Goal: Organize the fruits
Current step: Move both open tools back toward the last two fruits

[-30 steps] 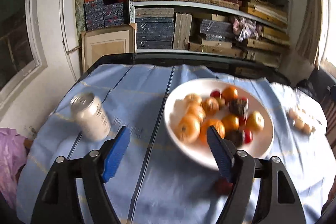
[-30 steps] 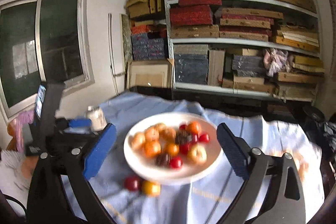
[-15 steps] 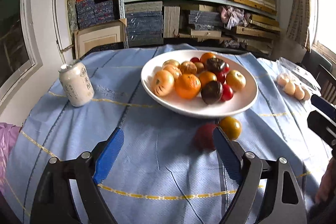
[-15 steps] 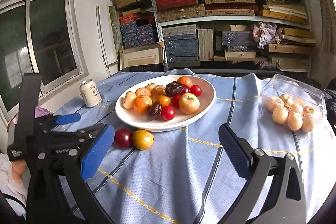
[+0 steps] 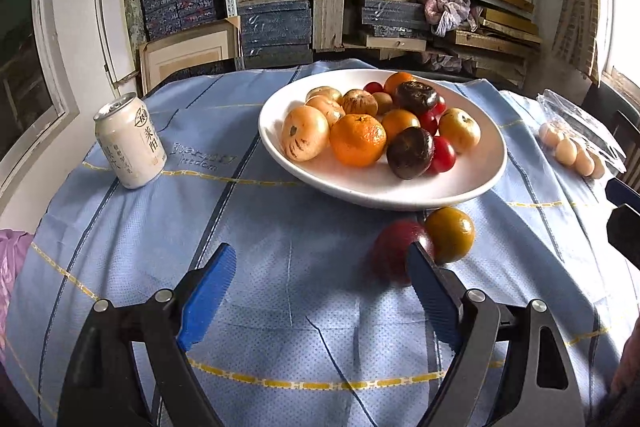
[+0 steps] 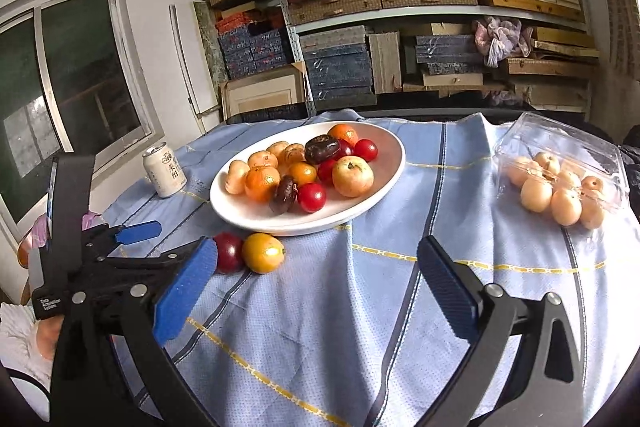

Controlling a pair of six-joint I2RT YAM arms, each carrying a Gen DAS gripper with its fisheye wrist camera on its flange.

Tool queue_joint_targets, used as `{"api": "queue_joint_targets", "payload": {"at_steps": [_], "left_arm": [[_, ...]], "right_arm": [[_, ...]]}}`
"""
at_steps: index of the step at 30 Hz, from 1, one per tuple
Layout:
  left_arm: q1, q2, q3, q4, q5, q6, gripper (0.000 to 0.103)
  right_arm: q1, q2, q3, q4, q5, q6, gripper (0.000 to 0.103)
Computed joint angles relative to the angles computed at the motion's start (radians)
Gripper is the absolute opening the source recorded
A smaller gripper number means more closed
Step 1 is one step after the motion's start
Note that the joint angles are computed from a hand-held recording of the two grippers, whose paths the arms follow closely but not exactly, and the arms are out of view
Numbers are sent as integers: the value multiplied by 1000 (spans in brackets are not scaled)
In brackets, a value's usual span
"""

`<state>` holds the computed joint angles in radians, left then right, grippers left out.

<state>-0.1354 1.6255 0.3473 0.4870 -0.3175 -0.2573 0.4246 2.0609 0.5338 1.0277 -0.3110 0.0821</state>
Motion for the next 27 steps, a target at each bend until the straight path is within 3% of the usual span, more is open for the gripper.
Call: {"api": "queue_joint_targets", "payload": {"at_steps": [27], "left_arm": [[-25, 50, 8, 36, 24, 54, 88]], "right_arm": [[3, 6, 24, -57, 4, -2, 98]]}}
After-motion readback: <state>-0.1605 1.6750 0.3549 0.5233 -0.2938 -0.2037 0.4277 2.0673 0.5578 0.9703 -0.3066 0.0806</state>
